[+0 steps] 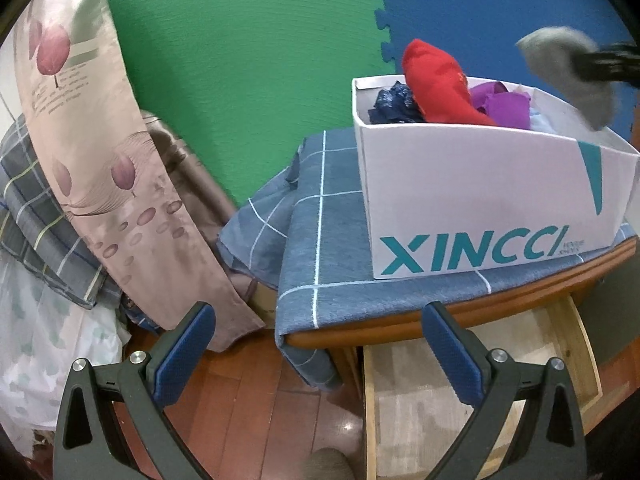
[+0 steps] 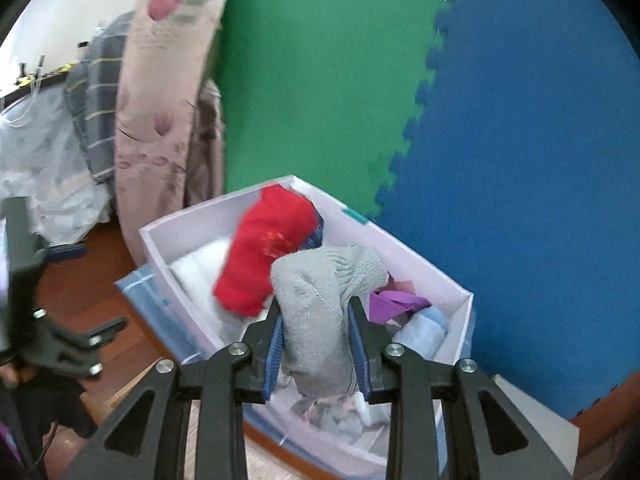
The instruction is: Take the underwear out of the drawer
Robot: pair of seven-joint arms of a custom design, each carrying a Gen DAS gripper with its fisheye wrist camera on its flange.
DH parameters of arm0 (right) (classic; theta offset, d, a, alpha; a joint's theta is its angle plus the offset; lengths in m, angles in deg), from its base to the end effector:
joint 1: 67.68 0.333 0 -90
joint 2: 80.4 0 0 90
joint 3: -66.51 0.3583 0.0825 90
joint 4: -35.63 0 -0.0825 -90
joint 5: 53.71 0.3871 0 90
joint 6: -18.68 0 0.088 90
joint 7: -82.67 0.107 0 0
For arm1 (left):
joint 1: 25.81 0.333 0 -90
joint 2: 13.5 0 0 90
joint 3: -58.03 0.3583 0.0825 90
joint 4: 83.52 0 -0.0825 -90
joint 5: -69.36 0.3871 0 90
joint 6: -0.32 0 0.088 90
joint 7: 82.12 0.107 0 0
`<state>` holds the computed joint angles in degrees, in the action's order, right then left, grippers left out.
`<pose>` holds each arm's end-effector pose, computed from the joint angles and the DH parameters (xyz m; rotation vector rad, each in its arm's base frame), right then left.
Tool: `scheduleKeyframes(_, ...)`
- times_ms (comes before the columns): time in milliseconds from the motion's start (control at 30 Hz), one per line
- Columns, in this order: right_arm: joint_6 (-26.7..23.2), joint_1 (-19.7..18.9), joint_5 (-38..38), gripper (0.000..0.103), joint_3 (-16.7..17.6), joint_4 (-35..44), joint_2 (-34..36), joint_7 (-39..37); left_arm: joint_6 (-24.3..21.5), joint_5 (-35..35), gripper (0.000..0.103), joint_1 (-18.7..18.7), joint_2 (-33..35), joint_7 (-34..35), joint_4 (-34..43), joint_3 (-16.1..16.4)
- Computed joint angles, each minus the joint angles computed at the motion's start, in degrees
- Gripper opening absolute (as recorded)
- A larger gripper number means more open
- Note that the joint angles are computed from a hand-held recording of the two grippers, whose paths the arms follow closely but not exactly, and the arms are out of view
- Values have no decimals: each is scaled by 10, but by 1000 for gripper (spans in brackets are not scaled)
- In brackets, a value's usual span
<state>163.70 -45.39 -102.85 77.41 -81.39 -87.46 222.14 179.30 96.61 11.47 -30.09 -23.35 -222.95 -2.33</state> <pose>0.4634 0.3194 0.6021 -1.9710 1.4656 -0.9718 0.4413 -0.2628 0.4791 -1.2976 2.0083 -0.7386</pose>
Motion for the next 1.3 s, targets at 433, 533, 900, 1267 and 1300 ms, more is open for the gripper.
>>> scheduleKeyframes(433, 49, 1, 18, 39, -35, 16, 79, 88, -20, 59, 103, -32, 33, -29, 15, 25)
scheduleKeyframes(533, 54, 4, 5, 41, -37, 10, 76, 110, -20, 83, 103, -40, 36, -45, 17, 31)
scheduleKeyframes(900, 162, -32, -194, 60, -18, -60, -2, 339, -26, 152, 103, -105, 64, -90, 31, 86)
scheduleKeyframes(1267, 7, -9, -385, 68, 87, -197, -165, 683, -17, 235, 103, -177, 75, -161, 40, 145)
scheduleKeyframes(1300, -36, 0, -372, 76, 105, -210, -180, 707, -11, 253, 103, -177, 70, -178, 40, 144)
